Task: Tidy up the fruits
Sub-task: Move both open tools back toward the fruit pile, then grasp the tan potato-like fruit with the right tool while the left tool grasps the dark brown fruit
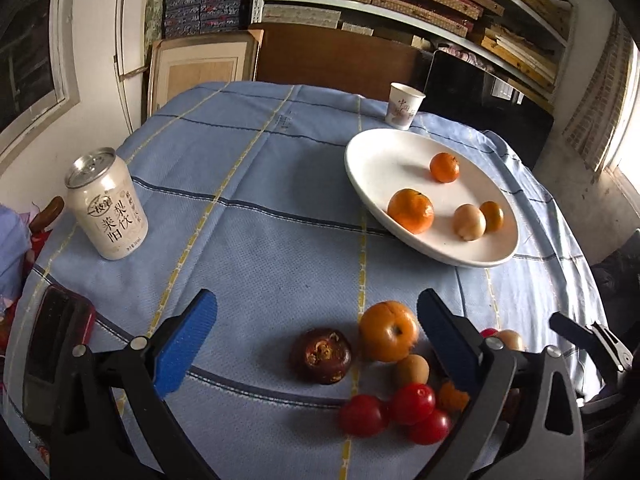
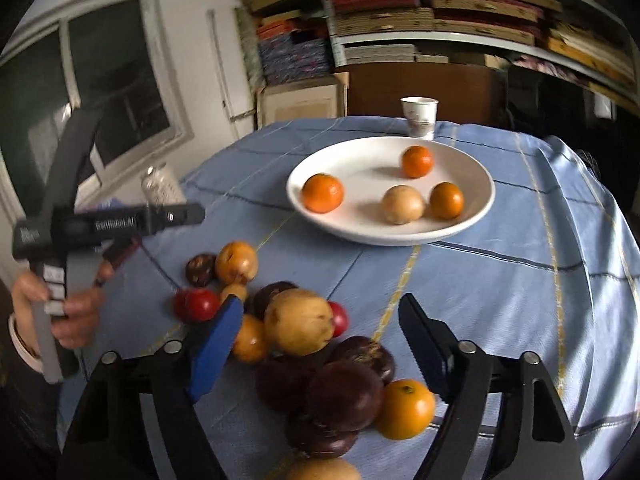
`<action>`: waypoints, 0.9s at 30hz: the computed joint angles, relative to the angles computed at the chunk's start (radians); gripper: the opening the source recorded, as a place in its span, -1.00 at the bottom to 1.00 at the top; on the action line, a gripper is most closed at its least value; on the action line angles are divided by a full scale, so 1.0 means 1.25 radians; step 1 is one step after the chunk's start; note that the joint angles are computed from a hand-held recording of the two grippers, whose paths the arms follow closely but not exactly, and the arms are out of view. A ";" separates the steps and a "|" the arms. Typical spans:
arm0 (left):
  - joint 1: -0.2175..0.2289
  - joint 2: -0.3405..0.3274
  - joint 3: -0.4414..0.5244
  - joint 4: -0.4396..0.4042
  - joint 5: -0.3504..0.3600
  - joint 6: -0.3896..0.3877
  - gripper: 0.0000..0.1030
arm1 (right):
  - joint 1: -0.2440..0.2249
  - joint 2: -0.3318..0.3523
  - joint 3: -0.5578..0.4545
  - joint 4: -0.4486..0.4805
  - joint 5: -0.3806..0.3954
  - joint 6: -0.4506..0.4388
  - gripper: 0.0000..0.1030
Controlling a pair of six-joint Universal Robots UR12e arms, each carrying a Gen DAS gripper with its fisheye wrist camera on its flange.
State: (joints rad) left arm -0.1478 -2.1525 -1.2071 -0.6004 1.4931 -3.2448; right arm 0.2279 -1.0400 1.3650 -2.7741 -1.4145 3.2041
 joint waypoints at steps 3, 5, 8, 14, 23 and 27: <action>-0.001 0.002 -0.001 -0.012 -0.002 0.001 0.91 | 0.009 0.003 -0.005 0.012 -0.014 -0.034 0.36; -0.001 0.003 -0.003 -0.016 -0.009 -0.001 0.91 | 0.014 0.007 -0.011 0.026 -0.022 -0.056 0.26; 0.000 0.007 -0.008 -0.011 -0.013 0.002 0.91 | 0.019 0.011 -0.016 0.037 -0.037 -0.071 0.22; 0.000 0.013 -0.017 0.004 -0.003 -0.003 0.91 | 0.022 0.019 -0.028 0.048 -0.056 -0.068 0.03; -0.001 0.015 -0.019 0.008 0.013 -0.001 0.91 | 0.027 0.025 -0.038 0.058 -0.084 -0.082 0.02; -0.002 0.011 -0.015 -0.002 0.016 -0.001 0.91 | 0.031 0.027 -0.040 0.058 -0.102 -0.087 -0.14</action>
